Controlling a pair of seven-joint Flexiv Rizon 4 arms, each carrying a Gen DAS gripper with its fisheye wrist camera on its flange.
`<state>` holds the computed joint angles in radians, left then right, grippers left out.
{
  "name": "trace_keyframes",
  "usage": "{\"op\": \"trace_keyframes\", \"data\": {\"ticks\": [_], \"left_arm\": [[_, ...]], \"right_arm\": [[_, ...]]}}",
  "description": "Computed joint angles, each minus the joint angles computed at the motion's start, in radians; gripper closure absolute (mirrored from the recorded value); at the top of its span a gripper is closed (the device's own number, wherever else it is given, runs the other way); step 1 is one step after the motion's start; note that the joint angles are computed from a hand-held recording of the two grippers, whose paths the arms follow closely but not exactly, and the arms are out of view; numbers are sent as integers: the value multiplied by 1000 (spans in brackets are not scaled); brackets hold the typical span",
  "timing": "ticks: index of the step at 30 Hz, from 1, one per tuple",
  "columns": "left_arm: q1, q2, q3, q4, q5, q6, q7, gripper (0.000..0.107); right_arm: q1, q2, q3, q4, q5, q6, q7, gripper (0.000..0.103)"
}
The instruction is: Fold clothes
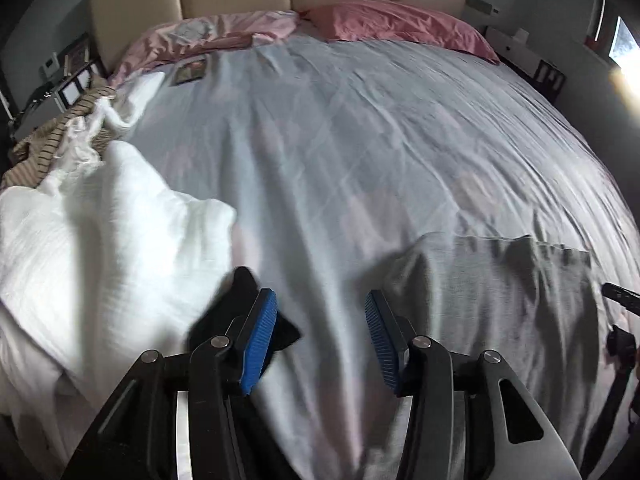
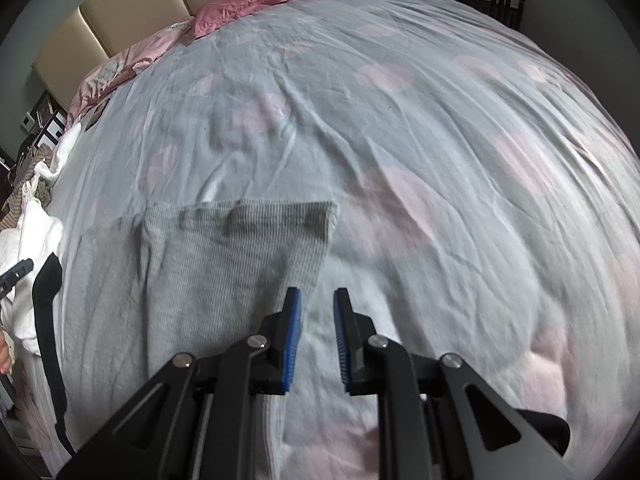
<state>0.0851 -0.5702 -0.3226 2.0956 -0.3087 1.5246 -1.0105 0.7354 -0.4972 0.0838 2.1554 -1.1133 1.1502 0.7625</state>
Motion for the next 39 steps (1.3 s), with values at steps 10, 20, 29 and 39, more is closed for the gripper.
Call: {"op": "trace_keyframes", "data": {"ticks": [10,20,29,39], "left_arm": [[-16,-171,-54,-131,-116,-141,-19,59],[-14,-137,-88,-126,-37,32,11,100],[-234,-206,204,-261,80,-72,-72,95],[-136,-49,206,-49,138,-11,-68,88]], "right_arm": [[-53,-65,-84,-22,-248,167,210,85],[-41,-2,12,-42,-99,-101,11,98],[-43,-75,6,-85,16,-82,-98,97],[67,12,54,-13,103,-165,-51,93]]}}
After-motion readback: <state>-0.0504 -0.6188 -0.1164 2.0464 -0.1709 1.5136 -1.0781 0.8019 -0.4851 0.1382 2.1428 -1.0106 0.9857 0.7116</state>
